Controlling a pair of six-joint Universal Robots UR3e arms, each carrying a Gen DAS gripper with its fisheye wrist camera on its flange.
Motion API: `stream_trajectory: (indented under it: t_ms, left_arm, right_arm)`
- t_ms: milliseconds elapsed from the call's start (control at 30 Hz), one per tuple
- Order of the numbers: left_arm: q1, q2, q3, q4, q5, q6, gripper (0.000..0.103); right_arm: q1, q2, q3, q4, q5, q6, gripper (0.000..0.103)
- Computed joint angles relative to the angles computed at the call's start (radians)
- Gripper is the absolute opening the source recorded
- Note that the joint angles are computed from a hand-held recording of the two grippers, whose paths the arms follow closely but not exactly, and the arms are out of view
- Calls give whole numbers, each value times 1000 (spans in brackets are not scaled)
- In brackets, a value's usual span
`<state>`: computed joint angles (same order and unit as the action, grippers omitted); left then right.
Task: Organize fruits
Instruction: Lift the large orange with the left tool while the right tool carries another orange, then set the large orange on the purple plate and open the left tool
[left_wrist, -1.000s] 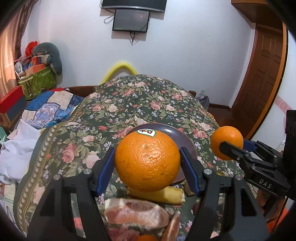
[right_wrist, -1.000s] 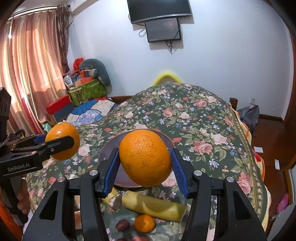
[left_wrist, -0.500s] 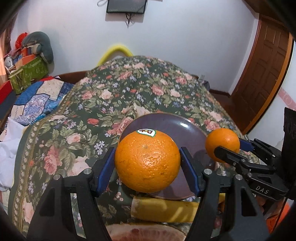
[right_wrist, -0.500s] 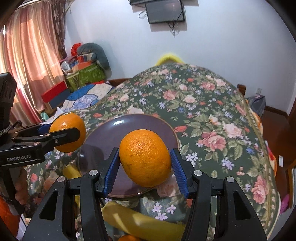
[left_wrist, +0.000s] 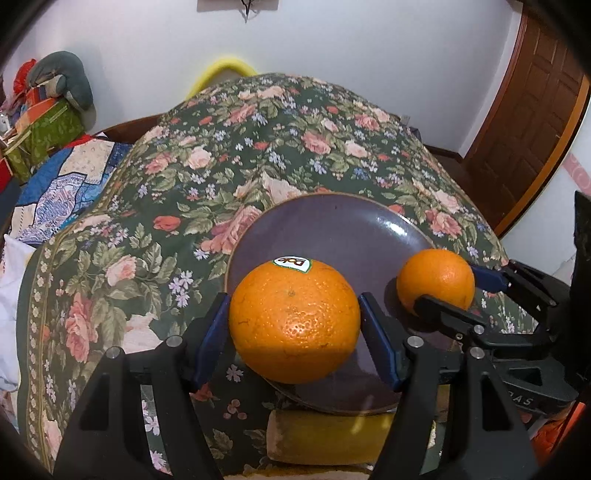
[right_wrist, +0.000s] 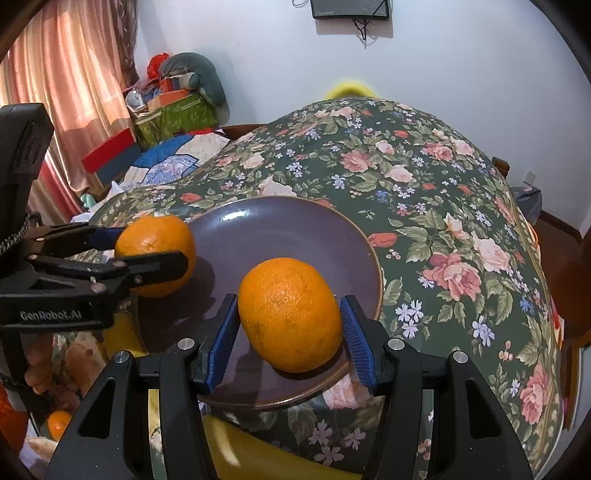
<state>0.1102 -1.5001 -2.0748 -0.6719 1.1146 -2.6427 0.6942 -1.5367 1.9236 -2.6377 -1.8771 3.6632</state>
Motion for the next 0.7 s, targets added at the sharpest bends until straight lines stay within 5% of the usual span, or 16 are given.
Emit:
stream_trajectory:
  t_ms: [333, 700]
  left_arm:
    - [-14, 2, -1, 10, 8, -14, 71]
    - [119, 289, -50, -175, -111, 44, 73]
  right_arm:
    - [0, -1, -12, 3, -1, -14, 54]
    - [62, -106, -27, 87, -79, 68, 54]
